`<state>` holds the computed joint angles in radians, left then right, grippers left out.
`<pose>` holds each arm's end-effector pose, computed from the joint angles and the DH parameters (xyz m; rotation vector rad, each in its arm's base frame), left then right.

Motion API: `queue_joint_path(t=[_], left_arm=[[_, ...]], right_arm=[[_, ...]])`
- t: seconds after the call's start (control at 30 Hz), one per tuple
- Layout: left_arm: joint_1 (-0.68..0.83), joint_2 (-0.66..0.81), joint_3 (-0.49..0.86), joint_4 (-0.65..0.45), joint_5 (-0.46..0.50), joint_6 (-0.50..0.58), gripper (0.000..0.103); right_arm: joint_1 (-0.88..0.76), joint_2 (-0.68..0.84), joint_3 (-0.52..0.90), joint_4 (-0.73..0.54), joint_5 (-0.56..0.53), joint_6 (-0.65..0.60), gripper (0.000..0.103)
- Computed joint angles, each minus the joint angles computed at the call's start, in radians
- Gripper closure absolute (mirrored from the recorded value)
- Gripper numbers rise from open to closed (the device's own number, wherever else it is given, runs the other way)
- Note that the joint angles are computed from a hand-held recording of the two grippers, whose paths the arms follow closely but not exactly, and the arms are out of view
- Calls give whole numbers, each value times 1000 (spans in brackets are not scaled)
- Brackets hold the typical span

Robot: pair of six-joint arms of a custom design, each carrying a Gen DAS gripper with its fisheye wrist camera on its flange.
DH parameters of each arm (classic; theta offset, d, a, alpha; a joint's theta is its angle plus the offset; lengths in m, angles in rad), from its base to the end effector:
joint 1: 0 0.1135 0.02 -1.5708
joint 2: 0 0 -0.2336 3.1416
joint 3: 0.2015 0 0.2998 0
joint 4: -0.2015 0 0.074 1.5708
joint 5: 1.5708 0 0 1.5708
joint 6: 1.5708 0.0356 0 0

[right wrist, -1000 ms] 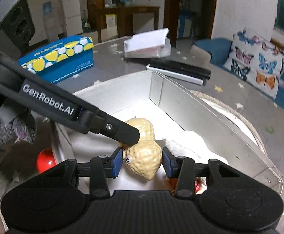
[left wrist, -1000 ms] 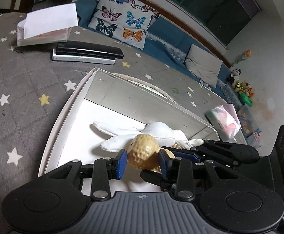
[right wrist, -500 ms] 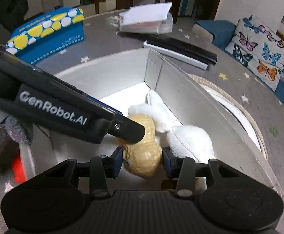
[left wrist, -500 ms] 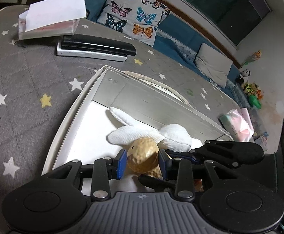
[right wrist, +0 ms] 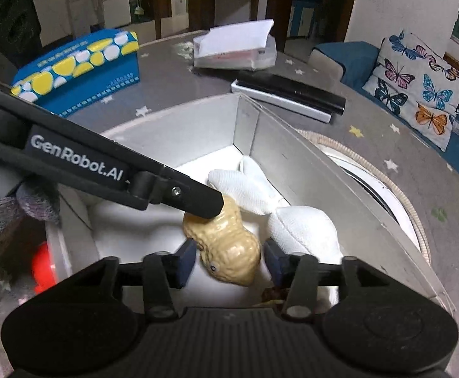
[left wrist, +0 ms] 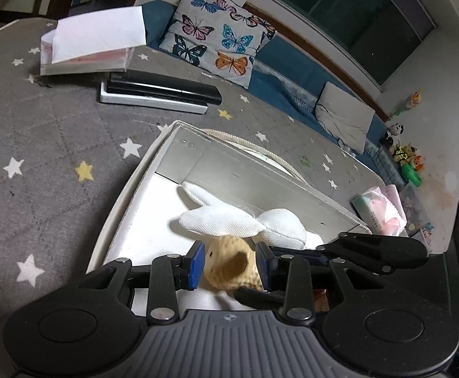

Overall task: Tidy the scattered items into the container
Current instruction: 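Open the right gripper to release the peanut toy in the box, then move the right gripper out of the box toward the green alien toy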

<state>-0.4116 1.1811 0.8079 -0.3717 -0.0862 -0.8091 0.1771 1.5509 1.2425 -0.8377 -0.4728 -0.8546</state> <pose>0.2827 -0.1201 0.2042 -0.5116 2.3135 -0.5112 0.3486 0.0788 0.2188 -1.3795 2.1630 0.3986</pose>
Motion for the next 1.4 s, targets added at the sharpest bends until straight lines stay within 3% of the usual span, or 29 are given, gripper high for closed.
queue_joint_path(t=[0.33,0.87,1.07,1.17,1.33,1.4], left_arm=[[-82,-122,-46,-60,-82,-51,66],[-367,-305,-97,-212,-337,-183,66],[-493,-339,-100,-278,-449,-263,66],[-556,-337,-99,-310,-494,-305,66],[-647,-317,-93,-361,-553,-401,66],[-680,-304,-87,-383,-579,-436,66]], right_arm=[[-50,-165,-109,-27,-71,-32,52],[-233,-566,-356,-104,-248,-131,46],[-369,-693,-436,-222,-369,-253,36],[-448,-727,-470,-308,-422,-353,25],[-589,-724,-498,-494,-482,-560,23],[-637,-717,-506,-557,-502,-634,11]])
